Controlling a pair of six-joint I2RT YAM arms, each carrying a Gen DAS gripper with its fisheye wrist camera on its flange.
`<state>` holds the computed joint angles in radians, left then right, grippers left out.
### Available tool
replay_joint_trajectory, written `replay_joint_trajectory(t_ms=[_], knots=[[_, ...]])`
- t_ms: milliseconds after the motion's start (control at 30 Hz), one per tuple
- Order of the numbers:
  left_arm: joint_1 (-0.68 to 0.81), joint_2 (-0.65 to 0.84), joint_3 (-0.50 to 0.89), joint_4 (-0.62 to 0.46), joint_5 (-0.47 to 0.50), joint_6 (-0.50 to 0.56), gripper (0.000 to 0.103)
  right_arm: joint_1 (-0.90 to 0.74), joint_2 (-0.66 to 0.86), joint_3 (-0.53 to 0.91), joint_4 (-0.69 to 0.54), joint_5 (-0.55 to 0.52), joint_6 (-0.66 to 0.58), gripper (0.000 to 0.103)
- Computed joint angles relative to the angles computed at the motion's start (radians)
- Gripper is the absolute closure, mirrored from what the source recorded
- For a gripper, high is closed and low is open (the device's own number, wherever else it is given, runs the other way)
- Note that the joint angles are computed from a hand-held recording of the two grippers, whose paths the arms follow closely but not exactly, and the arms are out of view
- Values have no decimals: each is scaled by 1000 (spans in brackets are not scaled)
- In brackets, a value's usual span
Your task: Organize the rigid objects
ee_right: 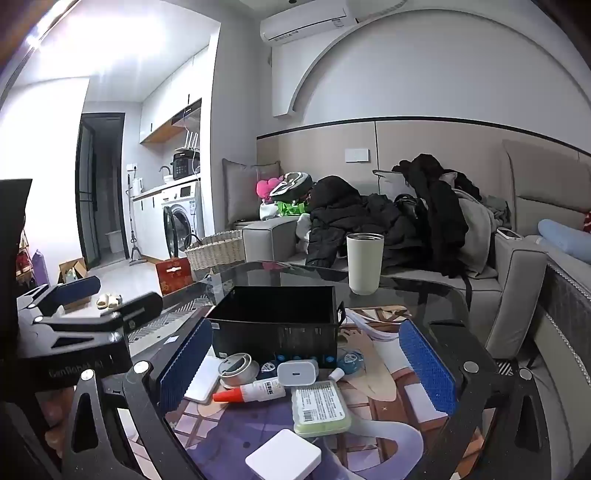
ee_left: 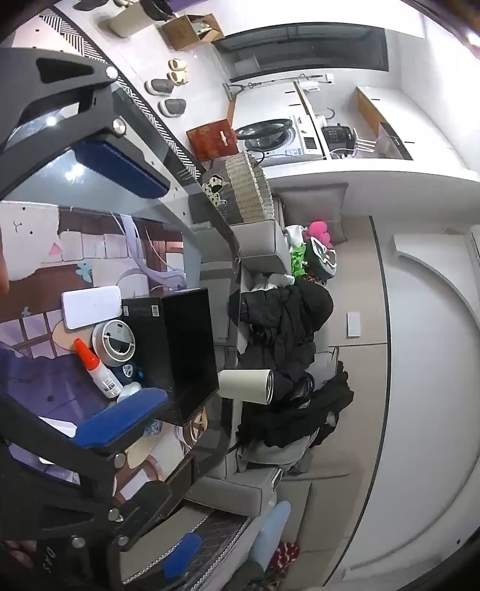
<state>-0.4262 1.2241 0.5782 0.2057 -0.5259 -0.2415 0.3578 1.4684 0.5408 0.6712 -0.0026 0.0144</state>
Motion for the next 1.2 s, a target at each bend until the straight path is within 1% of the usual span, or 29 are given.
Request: replay_joint_trajectory(t_ms=[67,100,133,167,233,300,333,367,500,567,600,633,767,967,1200], knots=[[12,1,-6,22,-3,-4,0,-3,0,3,-8,-4,7,0],[21,-4,-13,36,4,-4,0,-3,4,-3,14,-4,2,0],[-5,-21,-47,82,-19,42,0,-3,4,-4,14,-3,3,0],[-11,-17,-31,56,-23,44,0,-3,3,-4,13,-1,4,0],[16,-29,-17,26,12,38,0,1,-1,-6,5,5,4,0],[31,-23,-25,46,27,39,0,8,2,4,-3,10,7,0],[28,-18,-26,56,21,43,0,5,5,8,-8,5,7,0],[-8,-1,-25,75,-20,44,0,9,7,-1,5,10,6,0],[-15,-8,-25,72,-27,46,0,9,19,14,1,6,6,0],[-21,1,-27,91,-32,49,0,10,1,11,-17,5,6,0],[-23,0,-28,96,-31,51,0,9,3,5,-7,5,8,0],[-24,-2,-28,96,-29,52,0,-10,4,0,-2,-16,11,0],[-25,7,-18,88,-24,50,0,-15,5,1,-3,-22,12,0],[-13,-19,-31,76,-16,42,0,-17,24,-4,23,-25,12,0],[-5,-25,-34,71,-2,44,0,-16,20,0,11,-24,11,0]])
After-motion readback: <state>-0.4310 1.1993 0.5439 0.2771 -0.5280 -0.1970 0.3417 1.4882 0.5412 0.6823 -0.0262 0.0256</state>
